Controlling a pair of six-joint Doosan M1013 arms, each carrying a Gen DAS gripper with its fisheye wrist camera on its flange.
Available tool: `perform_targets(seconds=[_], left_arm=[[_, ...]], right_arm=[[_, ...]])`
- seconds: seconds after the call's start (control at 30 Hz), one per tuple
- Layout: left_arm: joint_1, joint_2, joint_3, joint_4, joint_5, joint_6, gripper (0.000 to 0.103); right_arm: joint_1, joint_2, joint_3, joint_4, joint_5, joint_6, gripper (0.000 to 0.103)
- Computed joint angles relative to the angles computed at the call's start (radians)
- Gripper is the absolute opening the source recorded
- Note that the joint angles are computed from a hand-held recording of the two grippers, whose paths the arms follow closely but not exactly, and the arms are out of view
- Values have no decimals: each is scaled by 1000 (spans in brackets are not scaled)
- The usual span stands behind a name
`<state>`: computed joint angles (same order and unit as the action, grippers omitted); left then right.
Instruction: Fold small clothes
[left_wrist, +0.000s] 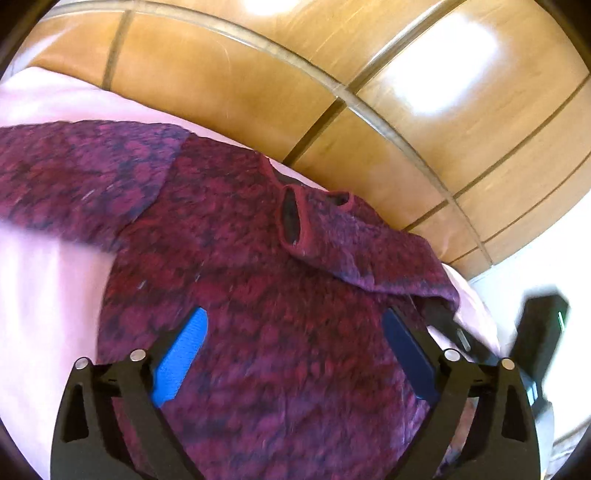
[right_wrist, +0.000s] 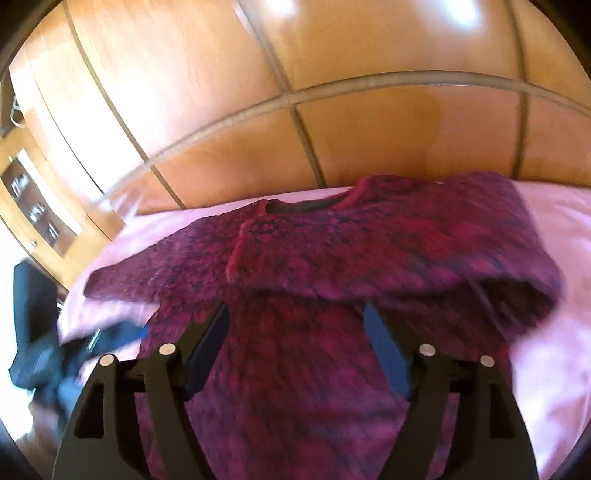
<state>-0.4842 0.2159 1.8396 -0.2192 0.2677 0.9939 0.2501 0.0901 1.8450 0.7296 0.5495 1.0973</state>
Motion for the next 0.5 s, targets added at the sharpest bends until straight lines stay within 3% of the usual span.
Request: perform_targets(seconds=[0.1,0.17,0.23,0.33,0.4,0.47,0.5], left_arm=[[10,42,-49,-36,8,45,94],[26,81,-93,-159,44,150,86],[32,114,-131,-133,85,114,83],[33,163,-191,-67,154,53,66],[33,184,-214,-61,167,48,43],[23,190,-226,74,183,-76,12],[22,183,-217,98,157,-107,11]], right_arm=[[-43,-43,52,-30,-12,54,77],[-73,-60,78,-47,-21,88,77],[-111,-68,97,-34,-14,110,77],[-147,-70,114,-7,-25,132,77],[-164,-68,119,26,-38,137,77],[-170,-57,118,41,-63,154,76],[-174,-53,118,58,-68,146,75]])
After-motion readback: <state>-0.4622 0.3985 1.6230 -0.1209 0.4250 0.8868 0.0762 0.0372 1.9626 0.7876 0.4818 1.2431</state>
